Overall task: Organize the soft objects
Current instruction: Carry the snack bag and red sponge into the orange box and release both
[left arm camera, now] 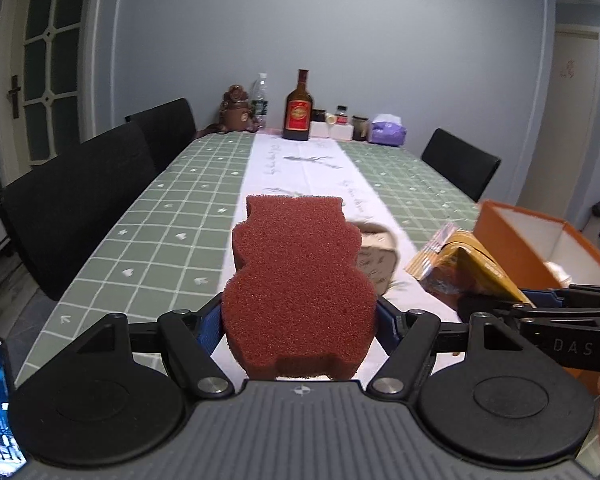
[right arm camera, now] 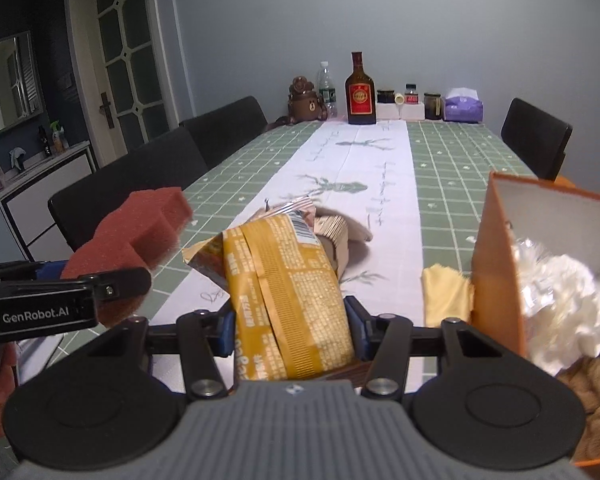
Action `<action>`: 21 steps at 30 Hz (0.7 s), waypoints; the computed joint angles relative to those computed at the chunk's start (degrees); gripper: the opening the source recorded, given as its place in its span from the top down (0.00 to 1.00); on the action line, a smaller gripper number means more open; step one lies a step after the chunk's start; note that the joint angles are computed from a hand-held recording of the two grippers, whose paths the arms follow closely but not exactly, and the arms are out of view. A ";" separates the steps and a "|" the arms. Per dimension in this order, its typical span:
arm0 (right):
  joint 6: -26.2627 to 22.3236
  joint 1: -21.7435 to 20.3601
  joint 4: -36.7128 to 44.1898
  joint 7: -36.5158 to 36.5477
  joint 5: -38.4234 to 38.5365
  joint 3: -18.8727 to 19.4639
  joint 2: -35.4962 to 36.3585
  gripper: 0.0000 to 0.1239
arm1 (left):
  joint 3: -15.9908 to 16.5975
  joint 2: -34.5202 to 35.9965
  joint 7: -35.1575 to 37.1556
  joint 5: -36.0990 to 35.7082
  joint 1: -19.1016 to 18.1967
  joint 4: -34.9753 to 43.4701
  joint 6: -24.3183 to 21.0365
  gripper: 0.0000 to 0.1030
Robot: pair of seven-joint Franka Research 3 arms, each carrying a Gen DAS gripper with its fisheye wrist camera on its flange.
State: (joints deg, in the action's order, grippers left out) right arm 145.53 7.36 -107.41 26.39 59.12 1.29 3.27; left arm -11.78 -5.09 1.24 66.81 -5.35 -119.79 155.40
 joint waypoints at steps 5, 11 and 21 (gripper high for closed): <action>-1.22 -1.50 3.01 1.15 -1.80 -1.16 0.36 0.58 | -0.05 3.01 2.60 0.01 -0.89 4.67 4.40 0.19; -0.33 -4.19 7.67 3.43 -5.57 -2.35 2.63 0.58 | 0.47 9.98 8.37 -2.30 -4.37 14.05 6.23 0.19; -1.87 -9.01 22.69 19.27 -23.41 -4.12 14.28 0.58 | -0.54 27.00 32.82 -22.22 -11.02 36.25 0.50 0.19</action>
